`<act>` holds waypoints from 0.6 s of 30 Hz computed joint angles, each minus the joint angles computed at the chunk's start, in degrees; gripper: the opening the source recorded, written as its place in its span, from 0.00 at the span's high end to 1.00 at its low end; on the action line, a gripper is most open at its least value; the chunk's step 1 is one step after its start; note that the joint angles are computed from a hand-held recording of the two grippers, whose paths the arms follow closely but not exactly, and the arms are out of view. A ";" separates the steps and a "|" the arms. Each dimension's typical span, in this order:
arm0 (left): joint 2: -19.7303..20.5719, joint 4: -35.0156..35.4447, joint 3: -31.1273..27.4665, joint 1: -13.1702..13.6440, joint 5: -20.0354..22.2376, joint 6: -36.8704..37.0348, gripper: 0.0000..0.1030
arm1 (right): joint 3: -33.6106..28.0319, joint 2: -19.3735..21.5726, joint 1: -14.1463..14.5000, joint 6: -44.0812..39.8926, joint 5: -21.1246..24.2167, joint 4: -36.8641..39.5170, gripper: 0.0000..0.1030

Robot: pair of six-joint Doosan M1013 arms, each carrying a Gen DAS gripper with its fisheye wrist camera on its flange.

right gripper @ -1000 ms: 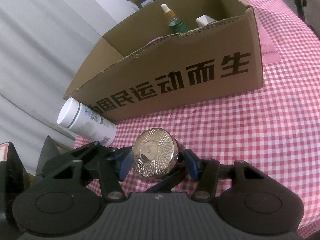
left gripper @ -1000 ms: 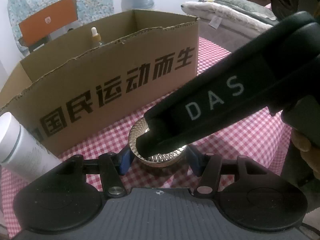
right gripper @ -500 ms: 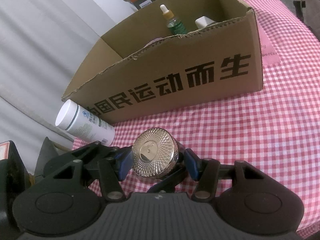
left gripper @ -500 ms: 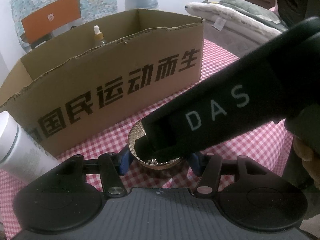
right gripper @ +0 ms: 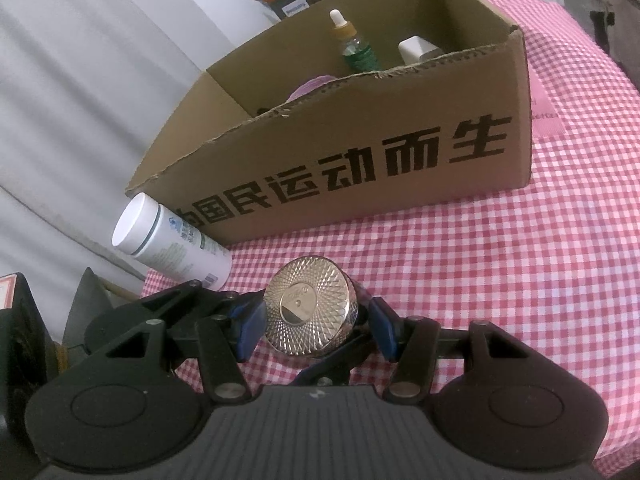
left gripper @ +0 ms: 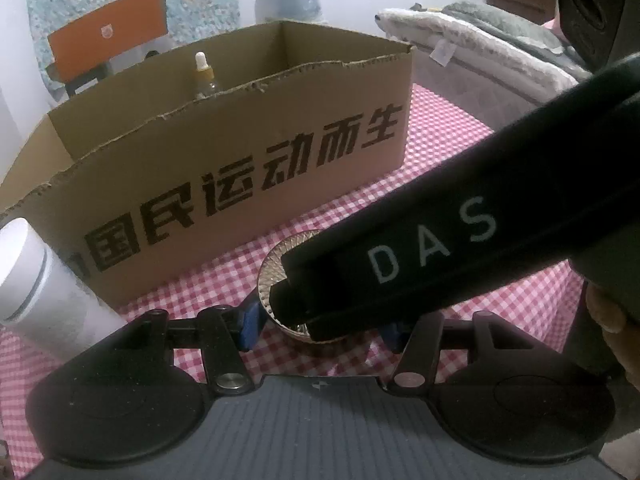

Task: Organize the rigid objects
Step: 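Lift the gold-lidded jar and carry it down into the box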

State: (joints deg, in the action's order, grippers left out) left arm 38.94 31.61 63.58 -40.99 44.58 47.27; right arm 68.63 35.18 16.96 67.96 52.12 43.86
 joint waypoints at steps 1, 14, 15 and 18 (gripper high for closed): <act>-0.10 0.23 0.15 -0.03 -0.12 -0.24 0.46 | 0.04 -0.06 0.01 -0.09 -0.06 0.01 0.42; -1.64 3.26 2.32 -0.43 -1.40 -3.34 0.46 | 0.61 -0.95 0.26 -1.36 -1.06 0.27 0.42; -1.82 3.60 2.55 -0.47 -1.54 -3.63 0.46 | 0.67 -1.05 0.31 -1.45 -1.17 0.28 0.42; -2.38 4.71 3.29 -0.56 -1.99 -4.58 0.46 | 0.89 -1.41 0.39 -1.88 -1.54 0.38 0.42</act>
